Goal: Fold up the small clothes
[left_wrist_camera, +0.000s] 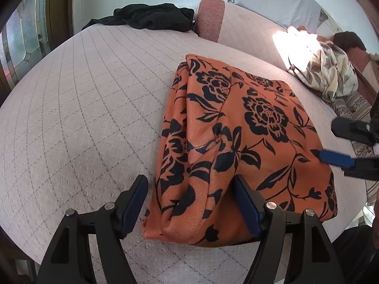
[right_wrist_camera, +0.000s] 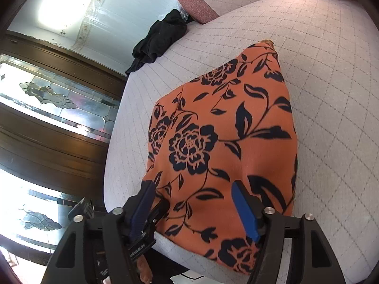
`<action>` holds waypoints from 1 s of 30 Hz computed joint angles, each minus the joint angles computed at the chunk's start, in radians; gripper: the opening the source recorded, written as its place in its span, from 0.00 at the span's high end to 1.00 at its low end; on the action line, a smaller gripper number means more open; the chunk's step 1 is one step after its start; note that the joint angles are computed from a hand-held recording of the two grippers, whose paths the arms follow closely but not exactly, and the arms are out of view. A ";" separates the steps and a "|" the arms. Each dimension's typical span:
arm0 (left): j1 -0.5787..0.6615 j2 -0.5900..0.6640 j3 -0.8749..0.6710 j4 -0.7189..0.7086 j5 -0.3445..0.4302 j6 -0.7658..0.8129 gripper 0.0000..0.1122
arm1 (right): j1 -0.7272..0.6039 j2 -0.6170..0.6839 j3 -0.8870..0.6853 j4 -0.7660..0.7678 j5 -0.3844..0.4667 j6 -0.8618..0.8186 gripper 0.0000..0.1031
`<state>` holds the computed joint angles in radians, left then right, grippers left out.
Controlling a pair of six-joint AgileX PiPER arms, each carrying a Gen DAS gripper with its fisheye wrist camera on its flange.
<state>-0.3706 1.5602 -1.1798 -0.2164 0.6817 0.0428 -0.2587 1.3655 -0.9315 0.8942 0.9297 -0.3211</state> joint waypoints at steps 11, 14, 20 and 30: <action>-0.009 -0.055 0.022 0.043 -0.079 -0.030 0.32 | -0.040 -0.060 0.096 0.111 0.019 -0.113 0.22; -0.036 0.005 -0.018 0.134 -0.012 -0.103 0.32 | -0.065 -0.023 0.149 0.162 0.017 -0.164 0.22; -0.038 -0.043 0.020 0.151 -0.075 -0.117 0.32 | -0.047 -0.054 0.120 0.160 0.037 -0.160 0.22; -0.056 -0.045 -0.045 0.184 -0.032 -0.148 0.30 | -0.076 0.012 0.027 0.159 0.061 -0.158 0.22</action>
<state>-0.4262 1.5155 -1.2250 -0.0328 0.6498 -0.1053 -0.3348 1.3772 -0.9042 1.0532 0.9912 -0.4787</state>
